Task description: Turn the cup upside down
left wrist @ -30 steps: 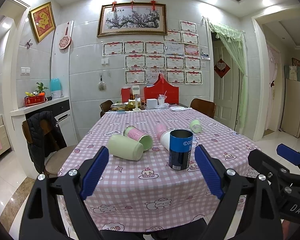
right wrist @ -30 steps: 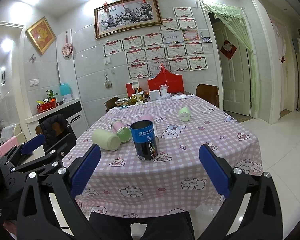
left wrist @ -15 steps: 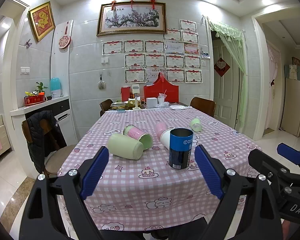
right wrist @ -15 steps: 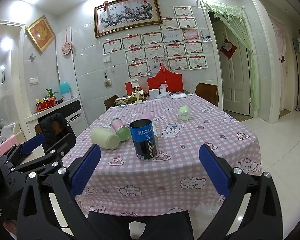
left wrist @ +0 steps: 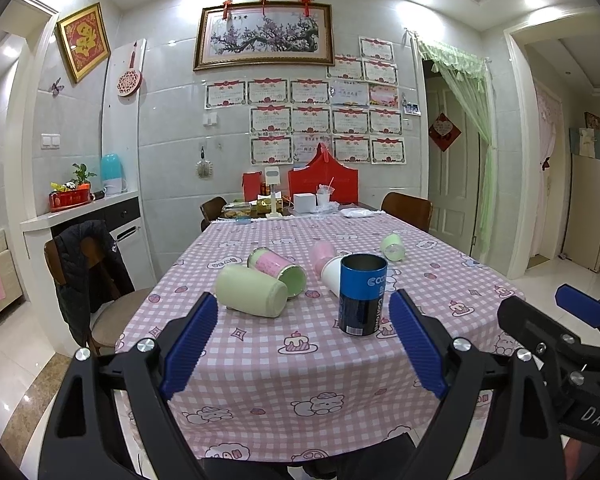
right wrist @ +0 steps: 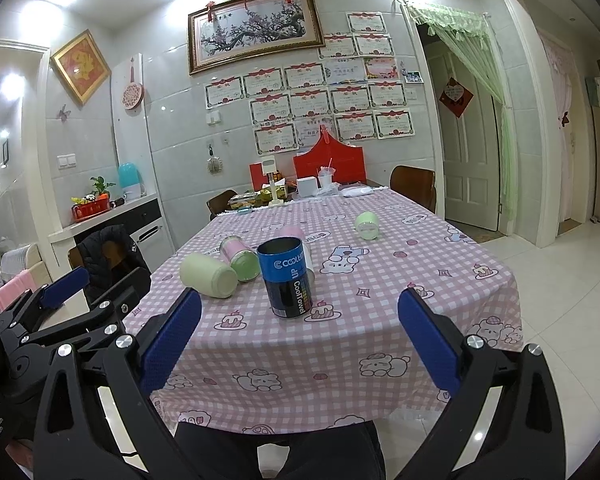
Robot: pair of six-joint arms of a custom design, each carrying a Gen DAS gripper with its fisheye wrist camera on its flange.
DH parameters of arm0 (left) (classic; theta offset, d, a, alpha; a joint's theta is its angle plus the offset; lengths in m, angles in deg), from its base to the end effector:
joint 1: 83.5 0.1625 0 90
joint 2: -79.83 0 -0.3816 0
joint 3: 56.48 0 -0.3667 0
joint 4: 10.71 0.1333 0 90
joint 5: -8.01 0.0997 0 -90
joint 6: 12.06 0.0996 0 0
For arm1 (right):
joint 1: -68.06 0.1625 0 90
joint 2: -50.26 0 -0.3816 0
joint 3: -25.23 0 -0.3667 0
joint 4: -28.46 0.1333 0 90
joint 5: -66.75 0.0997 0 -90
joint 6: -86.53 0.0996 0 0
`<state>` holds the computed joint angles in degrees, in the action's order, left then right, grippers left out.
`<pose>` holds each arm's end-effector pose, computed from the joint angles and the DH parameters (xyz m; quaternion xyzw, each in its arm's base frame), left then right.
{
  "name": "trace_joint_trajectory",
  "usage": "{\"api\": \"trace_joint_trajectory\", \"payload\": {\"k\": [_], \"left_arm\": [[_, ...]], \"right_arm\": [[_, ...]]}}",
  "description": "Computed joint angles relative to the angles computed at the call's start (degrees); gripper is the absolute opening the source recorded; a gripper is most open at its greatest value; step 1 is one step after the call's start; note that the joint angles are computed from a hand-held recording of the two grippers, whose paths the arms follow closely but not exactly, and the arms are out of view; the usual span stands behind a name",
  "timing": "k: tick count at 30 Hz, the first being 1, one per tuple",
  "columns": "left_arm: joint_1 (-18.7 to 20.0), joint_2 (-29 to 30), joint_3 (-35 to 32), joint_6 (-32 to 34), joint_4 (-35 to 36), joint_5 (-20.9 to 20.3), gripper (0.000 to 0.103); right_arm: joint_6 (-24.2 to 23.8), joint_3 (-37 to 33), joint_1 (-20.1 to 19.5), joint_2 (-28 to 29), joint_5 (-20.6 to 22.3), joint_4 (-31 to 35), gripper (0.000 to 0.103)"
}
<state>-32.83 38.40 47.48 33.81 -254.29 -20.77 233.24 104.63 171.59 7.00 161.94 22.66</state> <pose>-0.1471 -0.5276 0.1902 0.1407 0.6898 -0.5928 0.3912 0.2634 -0.5633 0.0716 0.3236 -0.8042 0.4828 0.1240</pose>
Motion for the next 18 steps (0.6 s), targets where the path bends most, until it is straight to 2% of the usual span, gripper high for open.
{"api": "trace_joint_trajectory", "payload": {"k": [18], "left_arm": [[-0.45, -0.35, 0.54, -0.82, 0.18, 0.68, 0.086]], "right_arm": [[-0.08, -0.32, -0.16, 0.02, -0.06, 0.64, 0.095]]}}
